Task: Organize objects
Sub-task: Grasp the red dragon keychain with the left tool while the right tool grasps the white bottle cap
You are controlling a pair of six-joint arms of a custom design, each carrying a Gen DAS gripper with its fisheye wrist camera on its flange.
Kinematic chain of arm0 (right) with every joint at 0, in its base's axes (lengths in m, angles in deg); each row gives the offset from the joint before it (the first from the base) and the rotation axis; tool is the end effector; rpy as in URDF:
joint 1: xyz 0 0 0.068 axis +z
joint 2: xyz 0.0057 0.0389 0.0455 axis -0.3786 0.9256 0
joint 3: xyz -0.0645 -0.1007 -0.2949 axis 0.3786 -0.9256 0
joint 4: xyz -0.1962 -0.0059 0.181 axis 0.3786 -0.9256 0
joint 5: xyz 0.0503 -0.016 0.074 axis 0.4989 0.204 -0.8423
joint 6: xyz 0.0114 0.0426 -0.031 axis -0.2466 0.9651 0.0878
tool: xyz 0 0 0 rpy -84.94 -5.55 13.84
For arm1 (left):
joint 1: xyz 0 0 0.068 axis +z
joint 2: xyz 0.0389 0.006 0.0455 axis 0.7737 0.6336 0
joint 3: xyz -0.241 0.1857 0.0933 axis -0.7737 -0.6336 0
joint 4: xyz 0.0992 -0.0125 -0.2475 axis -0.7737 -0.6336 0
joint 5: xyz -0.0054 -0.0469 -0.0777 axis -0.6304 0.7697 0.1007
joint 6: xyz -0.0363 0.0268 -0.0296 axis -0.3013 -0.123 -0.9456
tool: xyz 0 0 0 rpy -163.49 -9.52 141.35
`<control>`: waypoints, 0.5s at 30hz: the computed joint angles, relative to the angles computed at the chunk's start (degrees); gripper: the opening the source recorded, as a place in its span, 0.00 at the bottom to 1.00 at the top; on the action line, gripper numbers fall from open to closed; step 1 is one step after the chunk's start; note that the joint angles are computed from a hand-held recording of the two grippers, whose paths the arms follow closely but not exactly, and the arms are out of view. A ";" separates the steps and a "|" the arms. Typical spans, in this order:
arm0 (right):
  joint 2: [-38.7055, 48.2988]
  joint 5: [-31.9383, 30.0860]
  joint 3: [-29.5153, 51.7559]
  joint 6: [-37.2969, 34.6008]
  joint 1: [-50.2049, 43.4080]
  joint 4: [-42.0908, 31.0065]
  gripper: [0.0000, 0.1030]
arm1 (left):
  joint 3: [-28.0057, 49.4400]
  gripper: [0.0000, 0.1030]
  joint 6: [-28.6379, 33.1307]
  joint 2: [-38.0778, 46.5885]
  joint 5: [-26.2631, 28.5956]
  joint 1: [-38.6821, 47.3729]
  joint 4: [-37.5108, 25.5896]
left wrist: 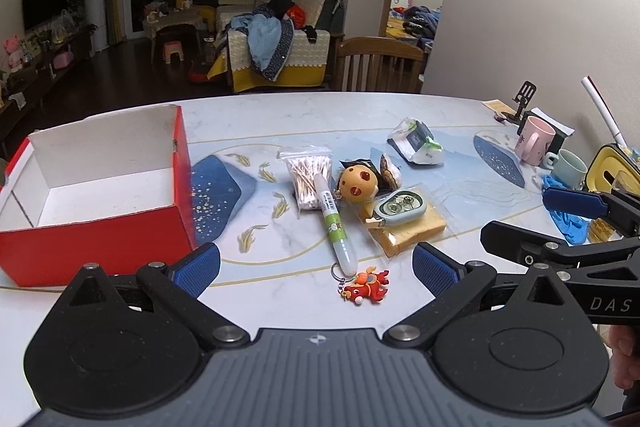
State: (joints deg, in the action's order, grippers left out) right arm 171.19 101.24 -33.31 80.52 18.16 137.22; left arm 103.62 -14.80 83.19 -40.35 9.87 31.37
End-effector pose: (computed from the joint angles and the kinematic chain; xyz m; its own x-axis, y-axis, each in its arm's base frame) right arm 0.2000 0.1538 0.1179 -0.5279 -0.0857 -0.8449 -0.2408 0.9692 0.0522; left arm 0.2425 -0.1917 0.1379 -0.6501 0.0004 -0.7598 0.1135 0.9888 -0.0965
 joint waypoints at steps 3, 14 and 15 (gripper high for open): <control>0.94 0.02 0.80 0.52 -0.23 -0.89 0.90 | 0.49 1.00 1.64 1.10 2.05 1.33 0.95; 8.24 -0.68 4.26 0.69 -4.14 -2.87 0.89 | 6.31 1.00 6.07 10.42 9.38 6.87 0.69; 9.40 -0.83 4.42 0.62 -5.12 -2.84 0.88 | 7.16 1.00 6.71 11.70 9.27 6.78 0.39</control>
